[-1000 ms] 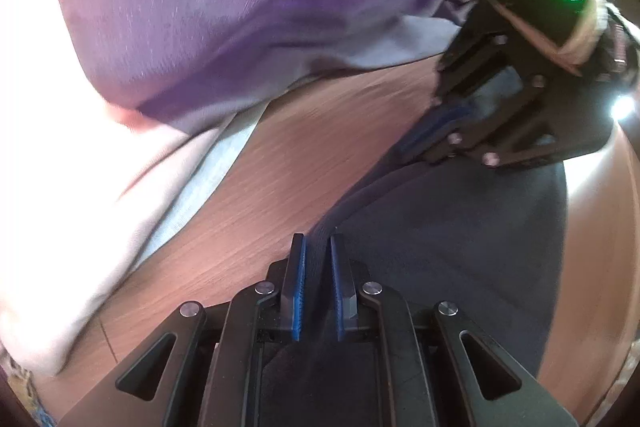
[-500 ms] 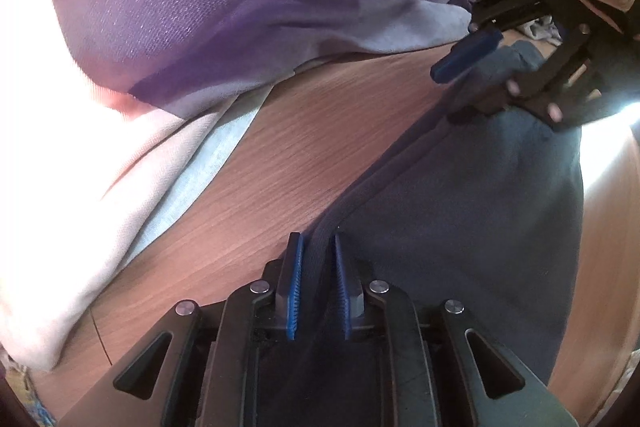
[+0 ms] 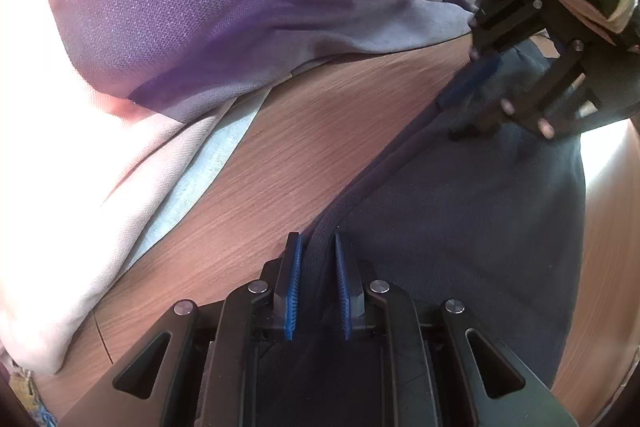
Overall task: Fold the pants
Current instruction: 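Grasp the folded pants with the left tool while the right tool lays the cuffs over, then open both tools and release the folded sweatpants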
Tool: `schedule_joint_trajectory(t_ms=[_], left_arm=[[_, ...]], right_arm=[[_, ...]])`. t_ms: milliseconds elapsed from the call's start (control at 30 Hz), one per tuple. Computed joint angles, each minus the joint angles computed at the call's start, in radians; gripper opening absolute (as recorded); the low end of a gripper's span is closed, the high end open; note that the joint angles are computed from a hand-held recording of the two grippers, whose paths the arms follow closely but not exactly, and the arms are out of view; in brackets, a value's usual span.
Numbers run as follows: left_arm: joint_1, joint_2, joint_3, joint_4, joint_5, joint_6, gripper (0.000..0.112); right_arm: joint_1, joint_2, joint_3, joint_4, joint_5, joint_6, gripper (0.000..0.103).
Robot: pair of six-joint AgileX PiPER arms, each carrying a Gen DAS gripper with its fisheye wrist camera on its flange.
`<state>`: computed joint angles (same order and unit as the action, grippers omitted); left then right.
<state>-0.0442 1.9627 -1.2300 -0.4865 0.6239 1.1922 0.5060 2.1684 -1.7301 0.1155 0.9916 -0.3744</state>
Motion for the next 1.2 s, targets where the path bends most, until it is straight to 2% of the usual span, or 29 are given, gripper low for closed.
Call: schedule_joint_trajectory(t_ms=[33,100,267,367,433,500,567,633,667,700,767,800,867,933,967,1033,1100,1200], left_arm=[[-0.001,-0.001,0.003,-0.001,-0.004,0.002,0.018],[-0.004,-0.006,0.013,-0.001,-0.015,0.009,0.018],[-0.008,-0.013,0.025,-0.003,-0.029,0.008,0.018],[-0.007,-0.014,0.030,-0.007,-0.038,0.012,0.021],[-0.007,-0.021,0.042,-0.009,-0.062,0.015,0.029],[-0.008,-0.025,0.051,-0.001,-0.089,-0.002,0.036],[-0.003,-0.027,0.039,0.021,-0.078,-0.043,0.042],[0.003,-0.054,0.045,0.016,-0.073,-0.077,0.041],[0.007,-0.085,0.067,-0.005,-0.087,-0.089,0.041],[0.006,-0.142,0.120,-0.041,-0.126,-0.084,0.042],[-0.003,-0.240,0.227,-0.129,-0.207,0.007,0.046],[-0.018,-0.305,0.305,-0.200,-0.270,0.085,0.051],[-0.048,-0.396,0.423,-0.318,-0.367,0.198,0.053],[-0.070,-0.461,0.518,-0.494,-0.426,0.355,0.053],[-0.084,-0.482,0.556,-0.565,-0.456,0.403,0.053],[-0.091,-0.507,0.611,-0.669,-0.469,0.461,0.053],[-0.099,-0.510,0.643,-0.708,-0.476,0.458,0.053],[-0.170,-0.484,0.678,-0.829,-0.545,0.514,0.053]], right_arm=[[-0.001,0.007,-0.005,-0.005,0.003,0.013,0.013],[0.006,0.007,0.002,-0.035,-0.013,0.033,0.008],[0.058,-0.059,0.058,-0.163,-0.110,0.129,0.007],[0.062,-0.031,0.018,-0.218,-0.113,0.198,0.006],[0.087,0.022,-0.014,-0.339,-0.107,0.287,0.006],[0.087,0.039,-0.010,-0.348,-0.120,0.298,0.007],[0.079,0.016,0.029,-0.352,-0.160,0.350,0.007],[0.067,-0.041,0.098,-0.385,-0.217,0.490,0.007],[0.060,-0.094,0.164,-0.415,-0.270,0.584,0.008],[0.060,-0.137,0.221,-0.459,-0.312,0.683,0.013],[0.068,-0.214,0.320,-0.568,-0.345,0.883,0.024],[0.077,-0.257,0.375,-0.633,-0.361,0.983,0.027],[0.099,-0.325,0.481,-0.762,-0.395,1.183,0.027],[0.109,-0.392,0.594,-0.874,-0.427,1.383,0.027],[0.121,-0.413,0.640,-0.934,-0.430,1.483,0.027],[0.156,-0.441,0.718,-1.042,-0.421,1.673,0.027],[0.177,-0.502,0.843,-1.140,-0.433,1.873,0.027],[0.181,-0.559,0.965,-1.169,-0.458,2.028,0.028]])
